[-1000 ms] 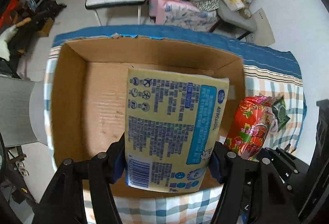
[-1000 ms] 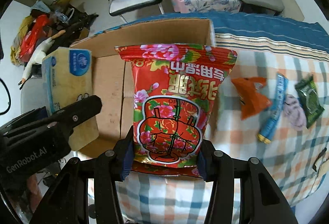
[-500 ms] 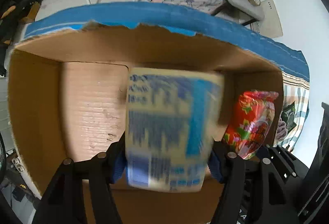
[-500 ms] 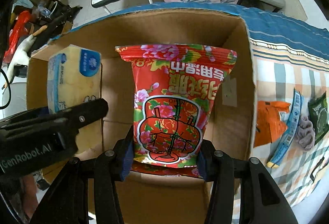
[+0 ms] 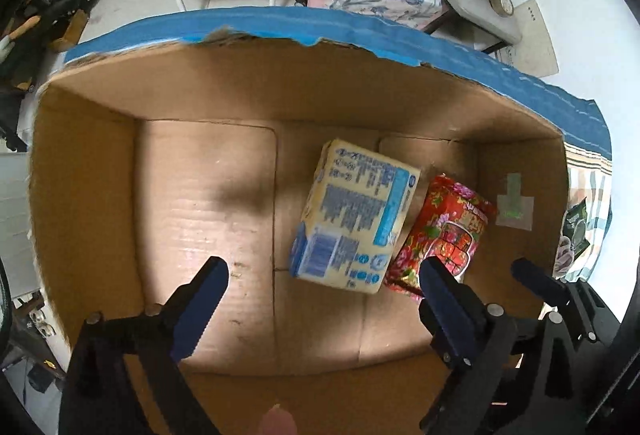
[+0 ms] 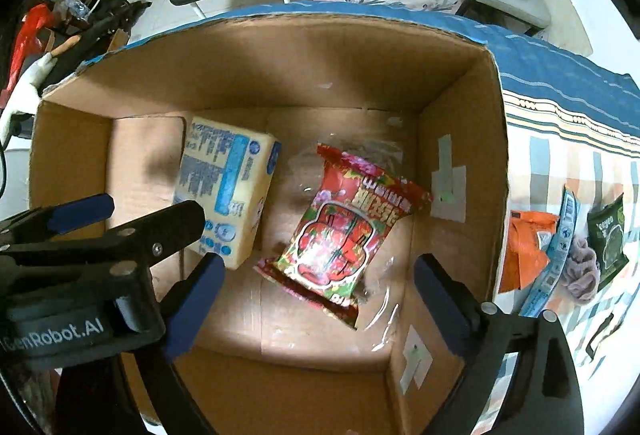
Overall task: Organize soft objects
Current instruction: 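Lift both tools out of the box toward the remaining snacks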
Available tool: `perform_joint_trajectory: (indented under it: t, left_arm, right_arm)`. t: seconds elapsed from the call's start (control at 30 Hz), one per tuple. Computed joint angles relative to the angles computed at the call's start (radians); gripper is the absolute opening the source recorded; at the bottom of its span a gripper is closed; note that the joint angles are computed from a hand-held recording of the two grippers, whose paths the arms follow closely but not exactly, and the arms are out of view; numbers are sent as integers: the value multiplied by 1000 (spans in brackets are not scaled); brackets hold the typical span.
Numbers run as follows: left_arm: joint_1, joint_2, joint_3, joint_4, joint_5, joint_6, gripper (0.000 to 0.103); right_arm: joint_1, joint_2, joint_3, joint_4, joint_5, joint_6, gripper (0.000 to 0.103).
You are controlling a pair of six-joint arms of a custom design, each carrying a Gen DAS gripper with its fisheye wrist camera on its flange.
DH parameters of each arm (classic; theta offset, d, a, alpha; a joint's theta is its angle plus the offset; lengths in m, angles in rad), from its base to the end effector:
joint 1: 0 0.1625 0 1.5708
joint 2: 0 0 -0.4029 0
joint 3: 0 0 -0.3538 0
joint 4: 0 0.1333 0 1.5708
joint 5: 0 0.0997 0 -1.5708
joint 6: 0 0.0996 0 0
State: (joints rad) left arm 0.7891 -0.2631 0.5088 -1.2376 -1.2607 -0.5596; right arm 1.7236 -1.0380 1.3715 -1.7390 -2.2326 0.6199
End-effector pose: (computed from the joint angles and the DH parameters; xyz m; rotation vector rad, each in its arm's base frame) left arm -0.4219 -0.6574 0.0473 0.3966 2.4960 0.3438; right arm 0.1663 -0.6061 0.2998 -0.5024 -2.4152 0.1300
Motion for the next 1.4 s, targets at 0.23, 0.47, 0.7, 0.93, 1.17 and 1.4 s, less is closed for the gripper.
perform_joint_trajectory:
  t: [0.23, 0.47, 0.7, 0.93, 1.17, 1.4]
  left_arm:
    - [-51, -170, 253, -133, 106, -10, 98]
    - [-108, -337, 480, -254, 212, -29, 103]
    - [-170, -471, 632, -331, 252, -54, 103]
    - [-246, -535, 686, -320, 277, -100, 103]
    - [-324, -507, 648, -303, 296, -129, 103]
    - [-381, -342, 489, -327, 211, -77, 103]
  right_arm:
    - [45, -42, 58, -8, -11, 38, 103]
    - [127, -106, 128, -28, -45, 91, 103]
    - [224, -166, 161, -6, -81, 152, 103]
    - [303, -222, 165, 14, -79, 169, 103]
    - [321, -350, 226, -1, -52, 159, 103]
    - [276, -542, 267, 100, -95, 207, 103]
